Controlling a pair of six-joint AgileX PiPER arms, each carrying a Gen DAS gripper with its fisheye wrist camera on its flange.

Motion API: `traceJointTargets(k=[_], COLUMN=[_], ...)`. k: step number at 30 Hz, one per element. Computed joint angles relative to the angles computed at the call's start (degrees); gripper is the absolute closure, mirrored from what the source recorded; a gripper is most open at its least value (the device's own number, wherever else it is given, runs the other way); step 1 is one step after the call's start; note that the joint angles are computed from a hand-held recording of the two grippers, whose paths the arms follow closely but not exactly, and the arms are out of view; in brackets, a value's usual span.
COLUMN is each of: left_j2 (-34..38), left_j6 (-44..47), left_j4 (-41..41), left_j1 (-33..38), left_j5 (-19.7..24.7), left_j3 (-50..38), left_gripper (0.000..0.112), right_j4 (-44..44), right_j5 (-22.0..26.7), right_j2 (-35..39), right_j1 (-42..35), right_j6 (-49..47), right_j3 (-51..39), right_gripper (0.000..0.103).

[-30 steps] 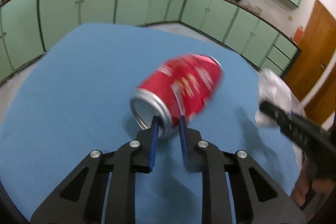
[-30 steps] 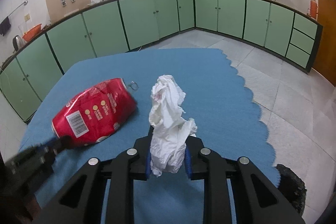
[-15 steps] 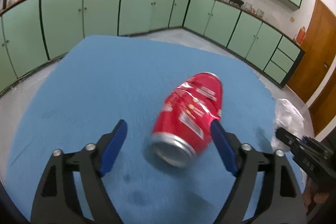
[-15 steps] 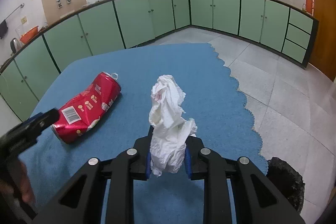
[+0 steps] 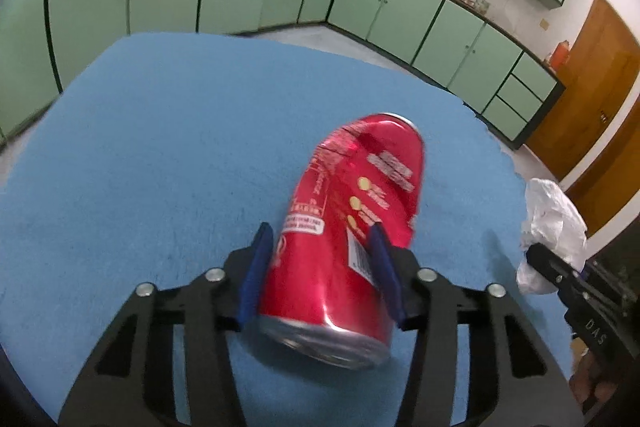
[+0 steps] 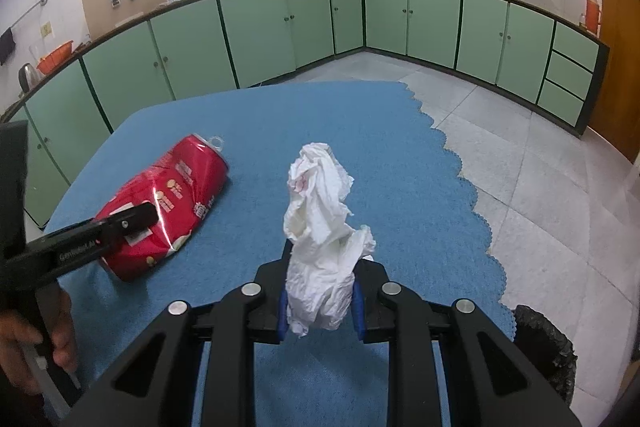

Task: Collect trash
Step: 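Lift the red can with the left tool and turn it upright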

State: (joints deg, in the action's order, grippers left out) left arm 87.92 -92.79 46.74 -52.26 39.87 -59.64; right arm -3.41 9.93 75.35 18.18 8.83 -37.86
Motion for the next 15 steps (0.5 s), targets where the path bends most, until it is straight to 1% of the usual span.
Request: traceJointTargets(k=[2, 5, 8, 10, 12, 13, 15], left_j2=[0.1, 0.7, 1.3, 1.6, 3.0, 3.5, 4.7], left_j6=[-3.4, -7.5, -8.6, -9.0, -7.3, -6.1, -2.2], left_j4=[2.5, 4.6, 4.1, 3.7, 3.1, 2.6, -0.8], left_j1=[-2.6, -7.0, -10.2, -11.7, -12.7, -12.5, -10.3], left_j5=[2.8, 8.9, 14.5, 16.4, 18.6, 18.8, 16.1], left_j3=[-0.3, -1.7, -3.8, -4.9, -7.0, -7.7, -9.1], left_gripper=[0.070, 0.073, 0.075, 0.075, 0.074, 0.070, 0.064], right_j4=[-2.8, -2.0, -1.0, -1.7, 0.0, 0.3, 1.8], right_j5=[0.0, 0.1, 0.3, 0.3, 0.3, 0.3, 0.5], right_j2=[-0.2, -0.5, -0.9, -1.2, -1.3, -1.2, -1.1], right_j1=[0.3, 0.1, 0.0, 0.1, -0.1, 0.0, -0.1], right_j6=[3.1, 2.5, 1.3, 2.0, 0.6, 0.3, -1.2], right_j3=[0.1, 0.2, 0.2, 0.4, 0.6, 0.7, 0.7], right_gripper=[0.080, 0.080, 0.080, 0.080, 0.080, 0.080, 0.080])
